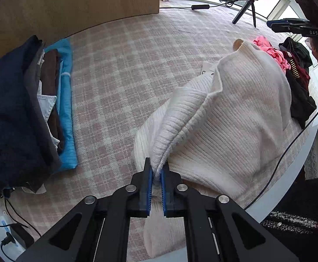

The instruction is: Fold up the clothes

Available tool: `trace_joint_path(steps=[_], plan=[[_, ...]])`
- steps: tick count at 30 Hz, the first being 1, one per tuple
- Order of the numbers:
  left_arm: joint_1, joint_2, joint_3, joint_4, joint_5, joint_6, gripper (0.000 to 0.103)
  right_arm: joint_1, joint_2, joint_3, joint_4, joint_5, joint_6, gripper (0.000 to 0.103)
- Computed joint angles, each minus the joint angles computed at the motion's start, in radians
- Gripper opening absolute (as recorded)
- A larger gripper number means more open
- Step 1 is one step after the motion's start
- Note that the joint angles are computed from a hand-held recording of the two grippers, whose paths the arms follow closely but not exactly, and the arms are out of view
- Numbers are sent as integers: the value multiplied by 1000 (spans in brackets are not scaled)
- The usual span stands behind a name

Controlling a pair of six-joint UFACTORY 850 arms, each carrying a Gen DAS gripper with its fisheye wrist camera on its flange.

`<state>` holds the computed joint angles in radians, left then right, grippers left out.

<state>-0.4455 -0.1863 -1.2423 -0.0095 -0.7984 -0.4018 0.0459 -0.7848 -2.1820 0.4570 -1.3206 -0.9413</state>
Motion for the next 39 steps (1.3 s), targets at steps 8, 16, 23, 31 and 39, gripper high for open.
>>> trace_joint_path(steps=[8,16,23,31,39], plan=[[11,-19,-9,-37,-13,51,6,5,8,135,-3,-50,-132,48],[24,-8,31,-39,5,29,6,48,1,233,-27,20,-160,26],[-14,89,3,192,30,-210,5,-25,145,280,138,11,-206,7],[-70,64,-446,596,-164,-285,5,-113,174,-157,408,45,-133,7],[-241,-58,-912,898,-378,-178,5,-177,248,-352,511,78,-102,7]])
